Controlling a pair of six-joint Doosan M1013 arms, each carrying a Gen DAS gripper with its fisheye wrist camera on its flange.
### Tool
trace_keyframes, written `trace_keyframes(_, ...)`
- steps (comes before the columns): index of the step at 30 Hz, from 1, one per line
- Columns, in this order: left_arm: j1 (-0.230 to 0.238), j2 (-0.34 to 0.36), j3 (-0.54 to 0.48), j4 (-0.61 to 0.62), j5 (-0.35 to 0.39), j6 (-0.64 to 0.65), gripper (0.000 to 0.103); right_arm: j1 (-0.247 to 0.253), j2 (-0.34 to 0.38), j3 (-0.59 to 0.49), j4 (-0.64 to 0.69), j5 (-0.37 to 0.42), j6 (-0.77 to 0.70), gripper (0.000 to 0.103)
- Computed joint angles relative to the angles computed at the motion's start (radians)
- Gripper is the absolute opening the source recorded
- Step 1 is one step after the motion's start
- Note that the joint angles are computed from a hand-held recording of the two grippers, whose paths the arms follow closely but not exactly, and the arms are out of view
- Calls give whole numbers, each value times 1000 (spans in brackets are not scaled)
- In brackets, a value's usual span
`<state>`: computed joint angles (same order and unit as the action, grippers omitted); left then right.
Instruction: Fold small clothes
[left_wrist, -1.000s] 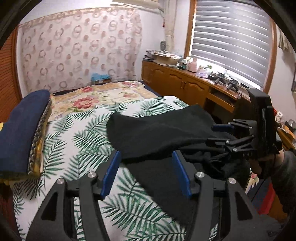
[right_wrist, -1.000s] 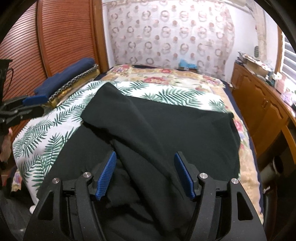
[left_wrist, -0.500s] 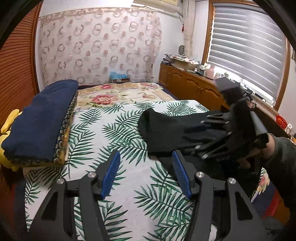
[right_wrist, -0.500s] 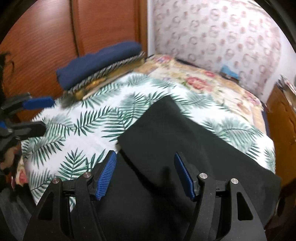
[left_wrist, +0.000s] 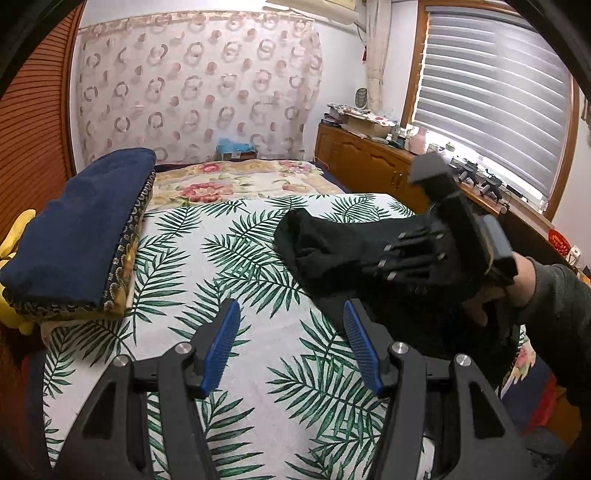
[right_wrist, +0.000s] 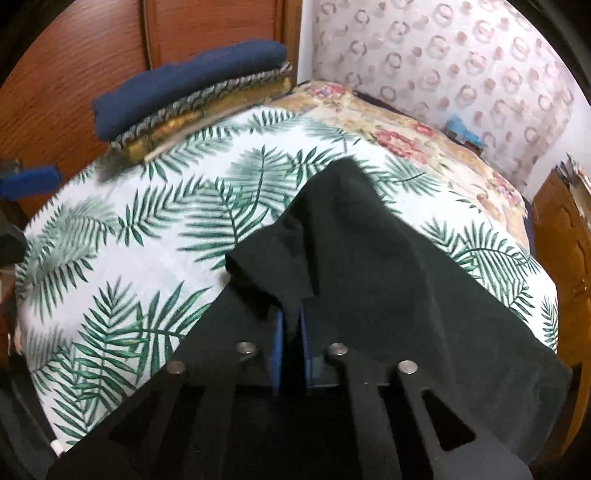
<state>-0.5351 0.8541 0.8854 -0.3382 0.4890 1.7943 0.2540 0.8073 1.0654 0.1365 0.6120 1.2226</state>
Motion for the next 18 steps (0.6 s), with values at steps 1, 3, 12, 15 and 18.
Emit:
trace_keyframes(1,0,0,0,-5,1,5,57,-1,-15,20,-13,-35,17,4)
trace_keyframes(3,0,1,0,-17,3,19,57,-13,-43,55,44,-81,-1,4)
trace_keyframes(12,-10,10,-18,-58,30,75,57,-60,-160,167,12,-248,112,3)
trace_keyframes(15,-13,12,-24,-78,38,98,57,-79,-192,191,-49,-262,195,3)
trace_keyframes(18,-17,14,-29,-98,49,125,57,-99,-216,204,-132,-249,304,3)
